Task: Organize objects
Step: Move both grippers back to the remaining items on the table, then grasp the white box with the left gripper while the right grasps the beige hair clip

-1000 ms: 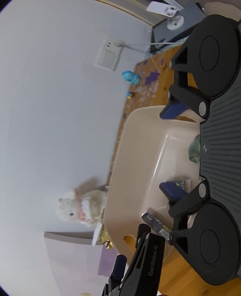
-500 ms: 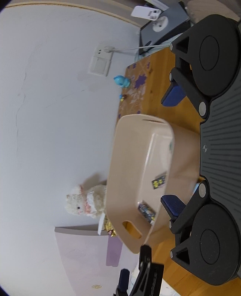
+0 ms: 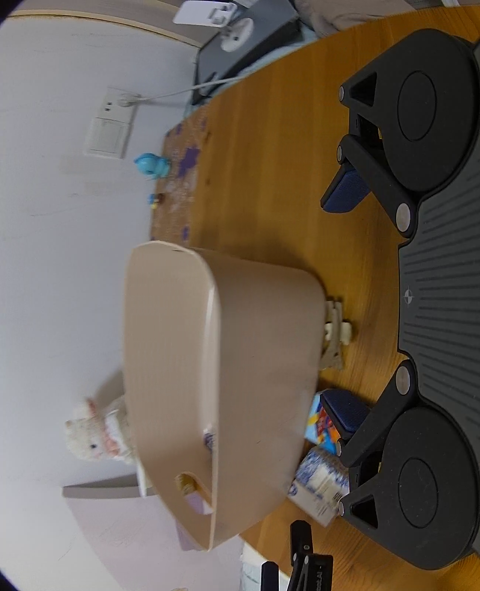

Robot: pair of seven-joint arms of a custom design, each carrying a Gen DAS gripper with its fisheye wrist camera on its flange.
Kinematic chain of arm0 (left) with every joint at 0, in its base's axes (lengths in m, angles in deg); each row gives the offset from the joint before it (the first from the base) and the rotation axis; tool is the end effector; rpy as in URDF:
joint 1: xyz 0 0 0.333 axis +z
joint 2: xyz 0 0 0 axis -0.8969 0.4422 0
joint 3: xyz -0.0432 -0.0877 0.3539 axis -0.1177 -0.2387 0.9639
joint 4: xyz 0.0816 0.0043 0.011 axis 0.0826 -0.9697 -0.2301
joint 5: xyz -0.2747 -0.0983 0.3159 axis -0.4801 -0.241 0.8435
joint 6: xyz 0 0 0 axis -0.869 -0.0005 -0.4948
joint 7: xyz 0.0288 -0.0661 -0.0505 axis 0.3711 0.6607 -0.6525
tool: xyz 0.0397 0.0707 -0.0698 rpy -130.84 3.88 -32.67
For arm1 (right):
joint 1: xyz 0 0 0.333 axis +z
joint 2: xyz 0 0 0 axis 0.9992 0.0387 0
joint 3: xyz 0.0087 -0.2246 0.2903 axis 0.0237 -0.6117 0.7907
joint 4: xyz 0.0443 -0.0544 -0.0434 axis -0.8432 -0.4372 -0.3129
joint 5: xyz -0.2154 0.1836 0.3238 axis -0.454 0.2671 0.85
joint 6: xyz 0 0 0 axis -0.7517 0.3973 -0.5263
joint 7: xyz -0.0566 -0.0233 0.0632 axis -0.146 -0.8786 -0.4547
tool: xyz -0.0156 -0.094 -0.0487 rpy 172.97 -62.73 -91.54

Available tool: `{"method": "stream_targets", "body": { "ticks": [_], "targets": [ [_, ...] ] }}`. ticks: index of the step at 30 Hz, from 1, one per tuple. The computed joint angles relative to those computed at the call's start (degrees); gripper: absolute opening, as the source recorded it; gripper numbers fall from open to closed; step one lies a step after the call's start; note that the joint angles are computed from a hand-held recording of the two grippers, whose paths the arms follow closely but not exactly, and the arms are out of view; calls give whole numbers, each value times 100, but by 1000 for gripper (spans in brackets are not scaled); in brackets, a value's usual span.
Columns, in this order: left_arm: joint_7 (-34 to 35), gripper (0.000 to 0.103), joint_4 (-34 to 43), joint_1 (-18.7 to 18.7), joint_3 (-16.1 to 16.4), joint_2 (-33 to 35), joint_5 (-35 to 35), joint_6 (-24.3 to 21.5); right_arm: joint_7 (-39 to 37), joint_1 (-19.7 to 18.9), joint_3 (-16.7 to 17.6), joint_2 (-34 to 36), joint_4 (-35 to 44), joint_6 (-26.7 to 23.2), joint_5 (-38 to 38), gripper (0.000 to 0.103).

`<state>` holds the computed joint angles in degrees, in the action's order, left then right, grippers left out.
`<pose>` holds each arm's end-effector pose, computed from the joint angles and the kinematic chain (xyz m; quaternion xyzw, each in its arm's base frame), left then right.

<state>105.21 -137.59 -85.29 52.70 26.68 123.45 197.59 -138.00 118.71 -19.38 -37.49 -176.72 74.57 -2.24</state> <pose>0.5704 -0.3519 0.4644 -0.4464 0.8074 -0.2988 0.2441 0.4667 0.3988 0.5089 -0.5398 0.7463 -0.3048 0.2424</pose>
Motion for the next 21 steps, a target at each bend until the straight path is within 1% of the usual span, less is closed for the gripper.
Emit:
{"method": "stream_targets", "body": {
  "ticks": [3, 6, 9, 11, 13, 16, 18, 20, 21],
  "targets": [
    [46, 90, 87, -2, -25, 120, -74, -73, -15, -26, -44, 138, 17, 122, 125, 103],
    [253, 90, 186, 50, -110, 247, -371, -133, -55, -18, -104, 287, 91, 146, 203, 103],
    [503, 90, 274, 91, -190, 358, -703, -199, -31, -21, -183, 398, 132, 297, 260, 103],
    [542, 90, 306, 45, -159, 415, -796, -171, -87, -18, -227, 499, 198, 352, 333, 103],
    [677, 90, 330, 67, -207, 459, -987, -143, -144, -2, -273, 597, 279, 332, 392, 103],
    [724, 89, 417, -31, -143, 535, -1076, -254, -109, 22, -350, 692, 346, 372, 415, 103],
    [746, 87, 465, -73, -117, 589, -1099, -331, -44, 56, -390, 734, 399, 310, 348, 103],
    [853, 86, 419, -6, -187, 604, -1258, -226, -1, 84, -414, 761, 430, 264, 297, 101],
    [985, 82, 401, 75, -277, 607, -1414, -190, 8, 105, -419, 776, 454, 213, 265, 95]
  ]
}}
